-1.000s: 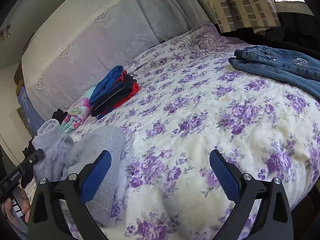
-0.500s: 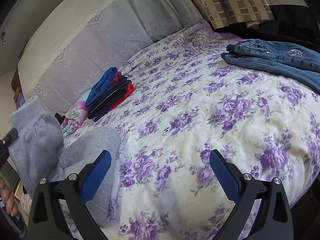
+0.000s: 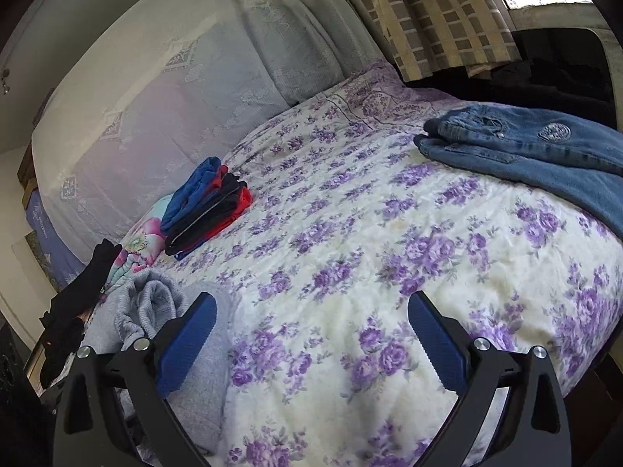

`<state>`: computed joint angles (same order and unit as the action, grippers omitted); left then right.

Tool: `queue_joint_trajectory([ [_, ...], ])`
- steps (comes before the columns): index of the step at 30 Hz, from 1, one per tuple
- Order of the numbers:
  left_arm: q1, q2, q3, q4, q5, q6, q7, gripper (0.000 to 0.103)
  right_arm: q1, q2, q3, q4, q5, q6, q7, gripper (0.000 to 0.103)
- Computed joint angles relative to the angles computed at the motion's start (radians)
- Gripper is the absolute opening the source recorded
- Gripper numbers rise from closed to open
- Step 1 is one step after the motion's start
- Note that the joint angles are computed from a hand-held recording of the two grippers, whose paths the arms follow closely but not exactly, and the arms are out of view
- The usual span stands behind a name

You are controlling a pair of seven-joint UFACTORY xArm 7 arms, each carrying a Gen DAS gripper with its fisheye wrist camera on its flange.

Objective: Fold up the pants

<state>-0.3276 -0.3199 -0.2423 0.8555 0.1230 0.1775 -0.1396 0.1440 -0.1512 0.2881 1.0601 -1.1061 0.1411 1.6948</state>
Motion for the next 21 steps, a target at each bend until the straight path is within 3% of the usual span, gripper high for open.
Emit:
queue_joint_trajectory([
  [3,-0.091,-0.065,0.094,-0.048,-0.116,0.001,0.069,0.066,0.031,0.034,0.004,0.082,0.018,0.018,-0.091,0.099],
  [6,-0.110,-0.169,0.145,-0.120,-0.191,-0.036,0.095,0.081,0.093,0.088,0.001,0.191,0.060,0.049,-0.240,0.099],
  [9,-0.009,-0.240,0.119,-0.146,-0.190,-0.049,0.037,0.088,0.171,0.170,0.001,0.325,0.132,0.120,-0.450,0.099],
  [12,0.244,-0.236,-0.012,-0.110,-0.093,-0.002,-0.118,0.088,0.249,0.265,0.006,0.461,0.158,0.244,-0.596,0.099],
  [13,0.285,-0.220,-0.025,-0.087,-0.076,0.035,-0.154,0.088,0.273,0.292,0.001,0.495,0.151,0.282,-0.614,0.099],
  [14,0.285,-0.202,-0.013,-0.070,-0.081,0.067,-0.157,0.088,0.294,0.312,-0.006,0.519,0.155,0.318,-0.629,0.099],
  [17,0.175,-0.192,0.070,-0.098,-0.099,0.070,-0.119,0.087,0.332,0.355,-0.036,0.548,0.198,0.392,-0.660,0.099],
  [19,0.165,-0.199,0.044,-0.130,-0.057,0.055,-0.096,0.088,0.339,0.370,-0.057,0.541,0.256,0.430,-0.697,0.099],
  [21,0.205,-0.176,-0.019,-0.138,0.005,0.076,-0.123,0.088,0.318,0.382,-0.068,0.515,0.377,0.424,-0.760,0.099],
])
